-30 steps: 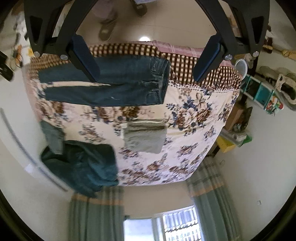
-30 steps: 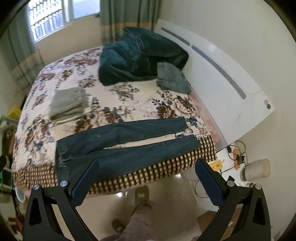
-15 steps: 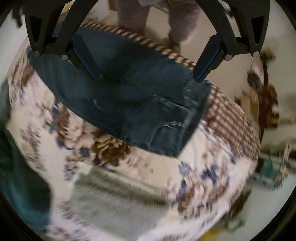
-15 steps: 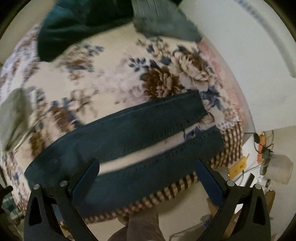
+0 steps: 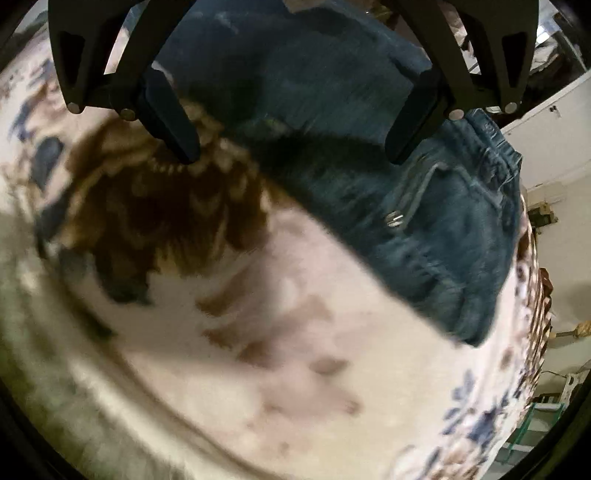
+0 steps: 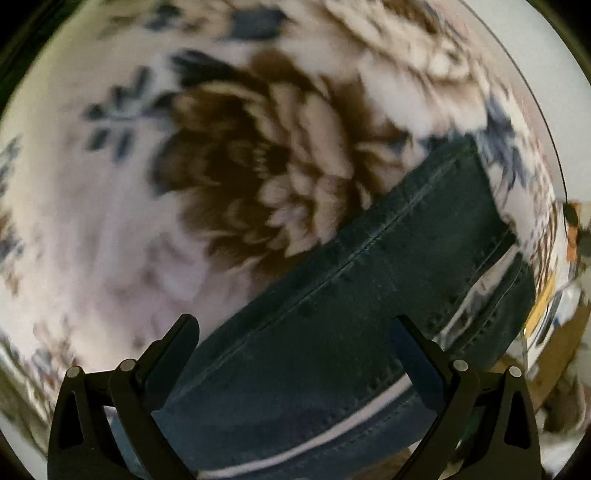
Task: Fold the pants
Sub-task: 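Grasp the jeans waistband with the left tool while the right tool grasps the leg hems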
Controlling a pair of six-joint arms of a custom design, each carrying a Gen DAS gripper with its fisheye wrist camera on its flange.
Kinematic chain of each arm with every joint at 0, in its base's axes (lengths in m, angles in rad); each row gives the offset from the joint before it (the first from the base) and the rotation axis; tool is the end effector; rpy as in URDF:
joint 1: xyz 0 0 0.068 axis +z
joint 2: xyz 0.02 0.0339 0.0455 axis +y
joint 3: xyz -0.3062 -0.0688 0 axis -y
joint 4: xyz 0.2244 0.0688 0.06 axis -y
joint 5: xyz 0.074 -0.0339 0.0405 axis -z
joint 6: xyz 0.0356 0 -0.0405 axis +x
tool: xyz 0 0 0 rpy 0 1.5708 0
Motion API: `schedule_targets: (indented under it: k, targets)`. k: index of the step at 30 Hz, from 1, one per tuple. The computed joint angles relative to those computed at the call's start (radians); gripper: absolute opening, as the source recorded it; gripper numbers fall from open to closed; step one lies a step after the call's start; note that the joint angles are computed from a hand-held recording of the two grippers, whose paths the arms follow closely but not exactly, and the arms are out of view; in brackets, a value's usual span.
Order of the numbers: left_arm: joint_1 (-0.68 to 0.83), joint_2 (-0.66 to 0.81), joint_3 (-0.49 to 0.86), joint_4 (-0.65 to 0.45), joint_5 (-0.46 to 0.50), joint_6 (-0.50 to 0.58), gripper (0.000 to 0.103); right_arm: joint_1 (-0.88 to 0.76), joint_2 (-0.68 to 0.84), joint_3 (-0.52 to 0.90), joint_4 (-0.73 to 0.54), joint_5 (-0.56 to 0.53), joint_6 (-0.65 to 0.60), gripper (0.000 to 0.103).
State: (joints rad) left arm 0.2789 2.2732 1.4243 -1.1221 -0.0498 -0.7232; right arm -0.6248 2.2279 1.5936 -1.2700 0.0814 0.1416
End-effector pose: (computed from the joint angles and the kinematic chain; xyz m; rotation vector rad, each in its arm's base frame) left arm 0.3537 0.1031 0.1175 1.3116 -2.4238 -0.1901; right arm 0.3126 -0.2290 0.1678 -1.0286 -2.6028 -0.0020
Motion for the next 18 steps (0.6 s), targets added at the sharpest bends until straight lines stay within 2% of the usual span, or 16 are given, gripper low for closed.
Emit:
schedule_targets:
  k: [3,6,8,9,11,12,13,14,15,16,18]
  targets:
    - [-0.008,0.031,0.03,-0.012,-0.007,-0.009,0.103,-0.017,0.06,-0.008,0.037,-0.04,0.048,0.102]
    - [-0.004,0.032,0.064,-0.037,0.003,-0.007,0.102,-0.017,0.099,-0.019,0.077,-0.042,0.065,0.097]
    - [0.003,0.01,0.062,-0.021,0.013,0.021,0.097,-0.02,0.113,-0.029,0.102,-0.036,0.07,0.087]
    - [0.007,-0.007,0.051,-0.004,0.016,0.033,0.088,-0.025,0.11,-0.039,0.109,-0.031,0.068,0.085]
    - [0.011,-0.083,0.01,-0.004,0.005,0.058,0.068,-0.032,0.114,-0.043,0.12,-0.034,0.066,0.072]
    - [0.016,-0.109,0.001,-0.004,0.007,0.074,0.048,-0.036,0.113,-0.05,0.126,-0.034,0.066,0.068]
    - [0.025,-0.137,-0.012,0.004,0.025,0.089,0.034,-0.04,0.114,-0.056,0.133,-0.038,0.066,0.055]
    - [0.035,-0.171,-0.025,0.012,0.045,0.104,0.028,-0.045,0.112,-0.062,0.139,-0.047,0.063,0.04]
    - [0.046,-0.199,-0.033,0.016,0.069,0.114,0.02,-0.044,0.094,-0.077,0.137,-0.067,0.063,0.03]
    - [0.055,-0.224,-0.036,0.015,0.087,0.118,0.017,-0.039,0.076,-0.089,0.13,-0.085,0.061,0.016]
    - [0.079,-0.312,-0.049,0.004,0.13,0.129,0.014,-0.03,0.042,-0.11,0.136,-0.094,0.046,0.014]
